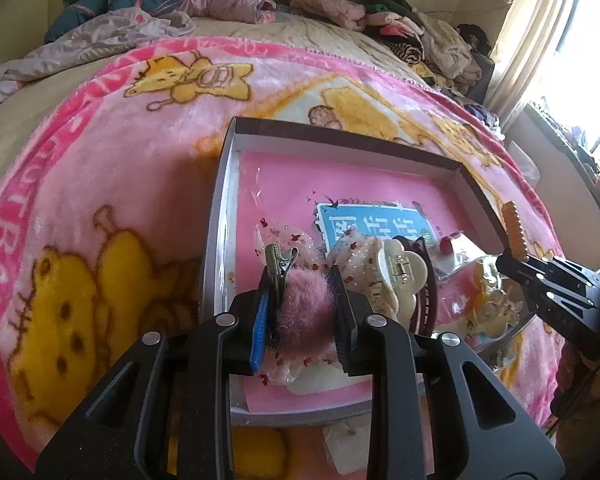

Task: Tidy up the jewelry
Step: 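Open the left tool to drop the pom-pom clip while the right tool releases the hair tie into the tray, then move both open tools back from the tray toward the two remaining cards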

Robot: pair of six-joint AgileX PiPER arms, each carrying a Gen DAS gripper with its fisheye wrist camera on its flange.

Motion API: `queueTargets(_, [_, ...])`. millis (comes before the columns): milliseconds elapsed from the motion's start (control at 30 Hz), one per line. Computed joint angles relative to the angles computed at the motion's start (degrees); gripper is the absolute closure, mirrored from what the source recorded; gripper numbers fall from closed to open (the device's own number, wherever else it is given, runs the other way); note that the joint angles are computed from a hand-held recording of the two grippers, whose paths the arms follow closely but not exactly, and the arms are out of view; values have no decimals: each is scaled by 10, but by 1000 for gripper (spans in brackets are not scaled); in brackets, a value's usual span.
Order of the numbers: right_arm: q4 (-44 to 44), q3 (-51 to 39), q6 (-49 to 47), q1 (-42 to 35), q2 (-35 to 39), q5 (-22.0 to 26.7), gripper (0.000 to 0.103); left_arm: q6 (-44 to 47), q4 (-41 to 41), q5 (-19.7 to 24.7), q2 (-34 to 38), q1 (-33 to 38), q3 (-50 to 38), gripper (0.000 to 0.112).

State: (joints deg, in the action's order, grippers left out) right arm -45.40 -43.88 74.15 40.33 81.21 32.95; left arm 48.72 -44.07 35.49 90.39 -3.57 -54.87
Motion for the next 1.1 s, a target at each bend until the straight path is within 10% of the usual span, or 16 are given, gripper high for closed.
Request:
queueTargets(367, [26, 5, -20, -30, 11, -22, 81, -13, 8, -2, 12, -8, -10, 90])
queueTargets(1100, [-54, 35, 145, 131, -88, 107, 33, 19, -15, 13, -90, 15, 49, 42])
